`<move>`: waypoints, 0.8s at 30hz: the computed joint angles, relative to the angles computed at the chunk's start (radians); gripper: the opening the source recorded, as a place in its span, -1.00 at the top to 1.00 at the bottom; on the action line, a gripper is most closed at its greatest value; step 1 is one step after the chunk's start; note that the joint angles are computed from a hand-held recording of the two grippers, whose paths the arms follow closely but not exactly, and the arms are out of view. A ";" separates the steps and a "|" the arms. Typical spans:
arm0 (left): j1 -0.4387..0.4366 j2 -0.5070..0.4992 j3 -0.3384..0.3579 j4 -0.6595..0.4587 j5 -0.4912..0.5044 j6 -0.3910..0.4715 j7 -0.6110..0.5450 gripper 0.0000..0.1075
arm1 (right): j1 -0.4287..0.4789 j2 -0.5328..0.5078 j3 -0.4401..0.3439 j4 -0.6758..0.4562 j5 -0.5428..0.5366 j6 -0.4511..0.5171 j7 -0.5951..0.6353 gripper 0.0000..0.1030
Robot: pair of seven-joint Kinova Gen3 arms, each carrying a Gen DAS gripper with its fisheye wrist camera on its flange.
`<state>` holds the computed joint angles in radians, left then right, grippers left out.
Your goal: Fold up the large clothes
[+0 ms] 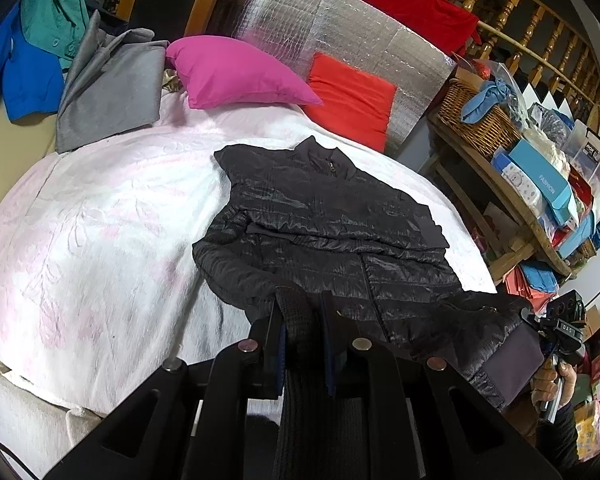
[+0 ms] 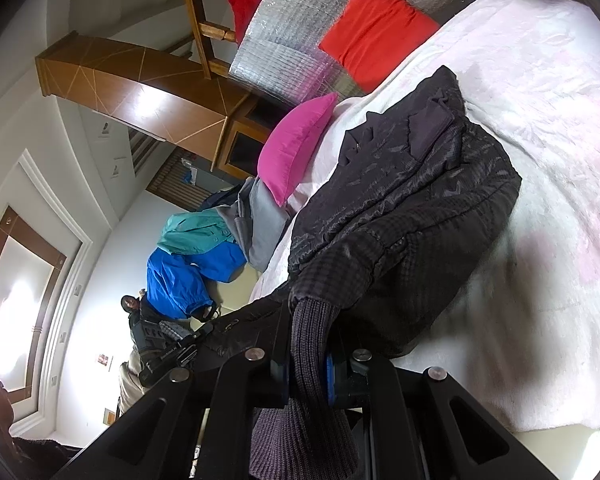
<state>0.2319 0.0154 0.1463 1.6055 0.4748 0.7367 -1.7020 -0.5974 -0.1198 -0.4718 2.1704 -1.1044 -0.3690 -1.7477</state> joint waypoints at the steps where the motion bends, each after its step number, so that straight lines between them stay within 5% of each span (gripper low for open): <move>1: 0.000 0.002 0.000 -0.003 -0.001 0.001 0.001 0.71 | -0.001 0.001 0.001 0.000 0.003 -0.001 -0.003 0.75; 24: -0.003 0.048 0.013 -0.046 -0.011 -0.018 0.008 0.71 | -0.007 0.032 0.036 -0.028 0.014 -0.011 -0.001 0.75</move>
<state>0.2287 0.0639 0.1598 1.5592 0.4635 0.7183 -1.6942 -0.6047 -0.0876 -0.4357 2.1425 -1.0903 -0.3798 -1.7485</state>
